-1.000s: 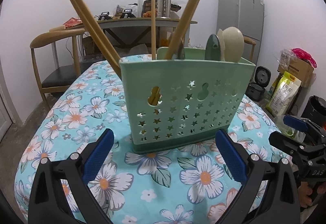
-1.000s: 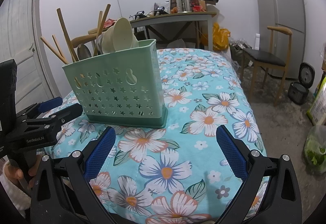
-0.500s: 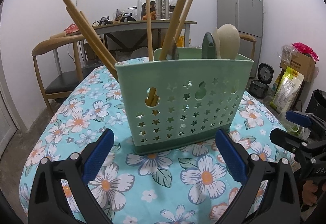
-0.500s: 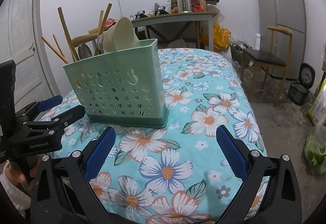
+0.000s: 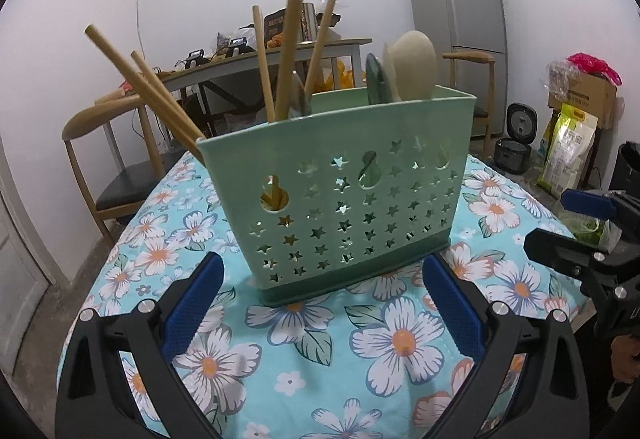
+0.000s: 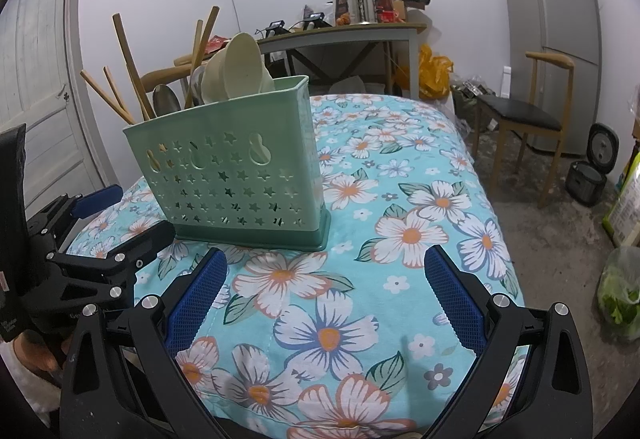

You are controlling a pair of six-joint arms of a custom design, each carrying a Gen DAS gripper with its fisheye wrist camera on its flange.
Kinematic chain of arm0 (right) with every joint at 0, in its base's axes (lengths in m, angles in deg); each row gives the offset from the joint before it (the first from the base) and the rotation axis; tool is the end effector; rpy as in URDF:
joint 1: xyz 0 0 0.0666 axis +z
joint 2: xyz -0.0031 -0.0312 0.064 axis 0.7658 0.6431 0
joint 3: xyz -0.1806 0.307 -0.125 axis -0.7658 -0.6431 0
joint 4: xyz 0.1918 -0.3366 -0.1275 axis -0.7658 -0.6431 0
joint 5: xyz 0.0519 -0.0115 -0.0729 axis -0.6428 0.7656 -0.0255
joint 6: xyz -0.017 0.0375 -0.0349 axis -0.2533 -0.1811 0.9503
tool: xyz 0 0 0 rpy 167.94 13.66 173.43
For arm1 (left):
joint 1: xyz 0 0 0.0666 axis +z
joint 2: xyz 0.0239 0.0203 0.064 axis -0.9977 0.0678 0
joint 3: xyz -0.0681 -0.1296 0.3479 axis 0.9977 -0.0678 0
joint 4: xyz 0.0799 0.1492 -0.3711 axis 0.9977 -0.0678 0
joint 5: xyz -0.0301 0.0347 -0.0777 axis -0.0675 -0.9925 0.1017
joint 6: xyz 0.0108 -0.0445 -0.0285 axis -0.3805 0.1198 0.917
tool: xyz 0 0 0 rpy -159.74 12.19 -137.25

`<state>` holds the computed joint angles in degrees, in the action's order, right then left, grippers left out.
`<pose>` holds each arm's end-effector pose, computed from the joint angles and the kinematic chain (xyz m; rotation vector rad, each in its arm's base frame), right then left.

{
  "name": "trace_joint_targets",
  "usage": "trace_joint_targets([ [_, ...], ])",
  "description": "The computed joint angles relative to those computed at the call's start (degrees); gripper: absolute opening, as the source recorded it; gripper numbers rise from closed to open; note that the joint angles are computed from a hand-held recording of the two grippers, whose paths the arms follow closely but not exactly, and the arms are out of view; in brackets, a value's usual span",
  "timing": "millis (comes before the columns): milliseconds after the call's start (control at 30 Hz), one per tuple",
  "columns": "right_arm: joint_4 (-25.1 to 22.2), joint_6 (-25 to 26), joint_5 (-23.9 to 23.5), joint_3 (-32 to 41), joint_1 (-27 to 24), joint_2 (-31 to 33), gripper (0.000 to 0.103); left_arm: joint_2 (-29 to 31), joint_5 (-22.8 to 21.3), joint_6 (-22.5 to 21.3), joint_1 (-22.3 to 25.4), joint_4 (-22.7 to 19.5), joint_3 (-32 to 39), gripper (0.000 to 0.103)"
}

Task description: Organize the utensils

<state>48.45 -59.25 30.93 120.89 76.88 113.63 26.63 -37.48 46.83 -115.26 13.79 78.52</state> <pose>0.4796 0.2339 0.3651 -0.0979 2.1312 0.1873 0.4748 -0.2551 0.3393 0.3712 2.0451 -0.0432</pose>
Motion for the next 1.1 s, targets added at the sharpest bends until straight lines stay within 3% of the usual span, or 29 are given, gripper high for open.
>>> trace_joint_targets([
  [1100, -0.2, 0.0, 0.1, -0.1, 0.0, -0.2, 0.095, 0.2, 0.2, 0.4, 0.2, 0.2, 0.1, 0.097],
])
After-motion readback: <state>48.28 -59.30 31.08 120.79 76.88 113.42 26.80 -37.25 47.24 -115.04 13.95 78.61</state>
